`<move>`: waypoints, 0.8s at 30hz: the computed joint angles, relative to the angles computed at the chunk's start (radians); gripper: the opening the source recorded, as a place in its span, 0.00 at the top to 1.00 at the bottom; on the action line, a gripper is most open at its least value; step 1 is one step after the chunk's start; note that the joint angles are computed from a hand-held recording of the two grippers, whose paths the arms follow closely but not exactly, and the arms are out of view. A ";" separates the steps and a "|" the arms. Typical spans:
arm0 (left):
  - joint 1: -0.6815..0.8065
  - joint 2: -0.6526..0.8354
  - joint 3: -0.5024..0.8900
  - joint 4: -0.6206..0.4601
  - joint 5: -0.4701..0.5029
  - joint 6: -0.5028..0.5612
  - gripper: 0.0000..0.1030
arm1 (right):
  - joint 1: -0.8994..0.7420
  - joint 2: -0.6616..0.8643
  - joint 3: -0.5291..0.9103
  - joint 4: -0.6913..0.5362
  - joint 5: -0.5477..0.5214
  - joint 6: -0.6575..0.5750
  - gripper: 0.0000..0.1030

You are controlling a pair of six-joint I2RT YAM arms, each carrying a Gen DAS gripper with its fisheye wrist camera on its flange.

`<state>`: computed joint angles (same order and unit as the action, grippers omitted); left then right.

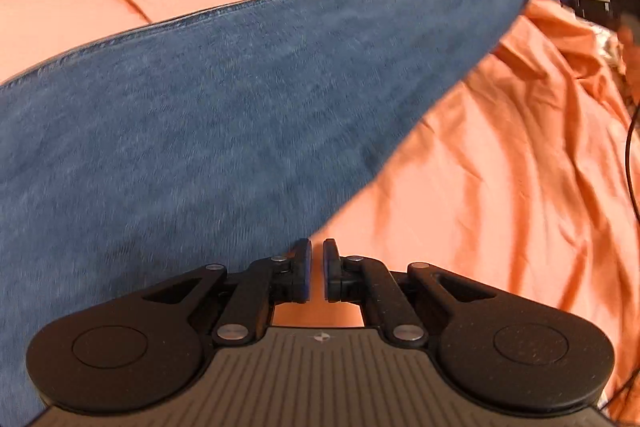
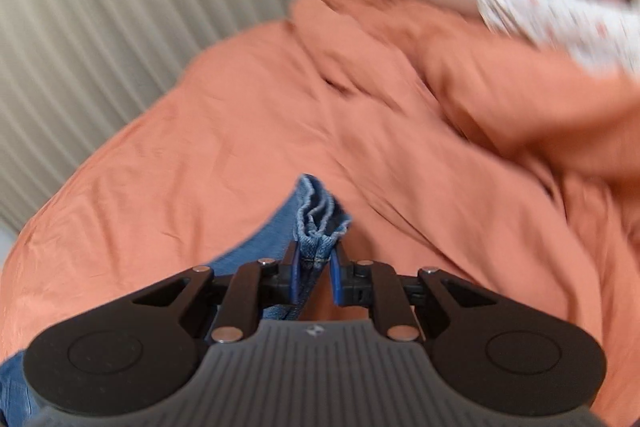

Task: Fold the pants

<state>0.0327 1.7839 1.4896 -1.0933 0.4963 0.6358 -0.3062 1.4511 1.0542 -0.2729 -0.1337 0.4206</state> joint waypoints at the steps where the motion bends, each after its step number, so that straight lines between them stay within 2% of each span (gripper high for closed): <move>1: 0.026 -0.013 -0.001 -0.016 0.012 0.024 0.94 | 0.028 -0.023 0.025 -0.024 0.018 -0.013 0.89; 8: 0.265 -0.022 0.129 -0.174 0.103 0.187 0.94 | 0.325 -0.060 0.277 -0.181 0.209 -0.085 0.89; 11: 0.368 0.007 0.216 -0.233 0.138 0.234 0.94 | 0.489 -0.006 0.410 -0.235 0.317 -0.114 0.89; 15: 0.476 0.056 0.311 -0.277 0.179 0.255 0.94 | 0.678 0.138 0.606 -0.307 0.441 -0.126 0.89; 21: 0.614 0.170 0.471 -0.373 0.208 0.321 0.94 | 0.866 0.403 0.827 -0.332 0.469 -0.043 0.90; 24: 0.661 0.232 0.544 -0.410 0.209 0.338 0.94 | 0.937 0.519 0.851 -0.301 0.428 0.007 0.90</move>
<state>0.6939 2.0155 2.0332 -1.5029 0.7053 0.9740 0.6310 1.9701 1.9052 -0.5735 0.2943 0.4273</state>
